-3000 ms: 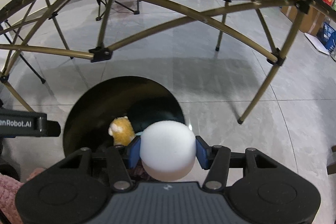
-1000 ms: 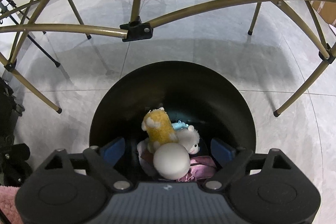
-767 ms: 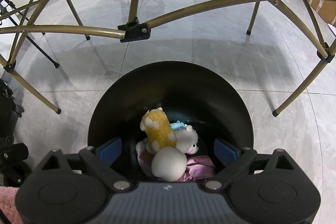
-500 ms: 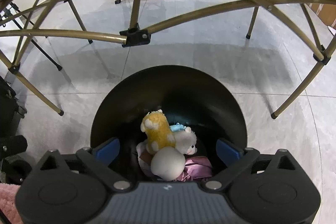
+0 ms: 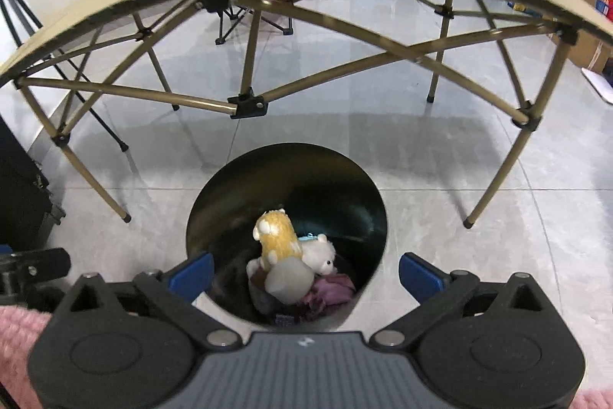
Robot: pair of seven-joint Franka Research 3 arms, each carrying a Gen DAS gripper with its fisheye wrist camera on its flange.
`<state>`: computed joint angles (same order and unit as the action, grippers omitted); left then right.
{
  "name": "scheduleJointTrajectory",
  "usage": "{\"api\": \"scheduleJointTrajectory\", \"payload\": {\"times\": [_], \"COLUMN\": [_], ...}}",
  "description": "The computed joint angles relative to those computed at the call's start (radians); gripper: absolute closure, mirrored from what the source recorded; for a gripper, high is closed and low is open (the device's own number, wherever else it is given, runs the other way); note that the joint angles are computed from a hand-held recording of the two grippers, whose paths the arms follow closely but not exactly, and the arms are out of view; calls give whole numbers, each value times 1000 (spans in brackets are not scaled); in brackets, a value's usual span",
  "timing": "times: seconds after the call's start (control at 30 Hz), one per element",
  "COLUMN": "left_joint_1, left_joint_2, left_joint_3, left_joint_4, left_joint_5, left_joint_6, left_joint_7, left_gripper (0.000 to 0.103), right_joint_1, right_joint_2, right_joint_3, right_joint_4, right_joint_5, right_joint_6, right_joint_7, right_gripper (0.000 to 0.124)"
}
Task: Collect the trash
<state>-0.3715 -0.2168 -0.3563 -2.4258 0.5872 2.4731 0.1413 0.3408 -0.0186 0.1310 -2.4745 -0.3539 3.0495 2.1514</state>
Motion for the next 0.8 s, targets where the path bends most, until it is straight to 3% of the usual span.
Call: {"api": "scheduleJointTrajectory", "payload": {"times": [0.17,0.47,0.8], "left_joint_1": [-38,-99,-132], "left_joint_2": [-70,-175,-238], "left_joint_3": [-39,-101,-146], "left_joint_4": [-22,-32,-26], "left_joint_5": [10,15,36], "left_joint_6": [-16,-72,-123], "left_joint_7": [-26,-44,-69], "left_gripper": [0,0,0], "right_joint_1": [1,67,56], "right_joint_2": [-152,-454,-730], "right_joint_3": [13,2,83], "right_joint_4": [-121,-322,-449], "right_joint_5": [107,295,415], "right_joint_6": [13,2,-73], "right_joint_7": [-105,-256,-324], "right_gripper": [21,21,21]}}
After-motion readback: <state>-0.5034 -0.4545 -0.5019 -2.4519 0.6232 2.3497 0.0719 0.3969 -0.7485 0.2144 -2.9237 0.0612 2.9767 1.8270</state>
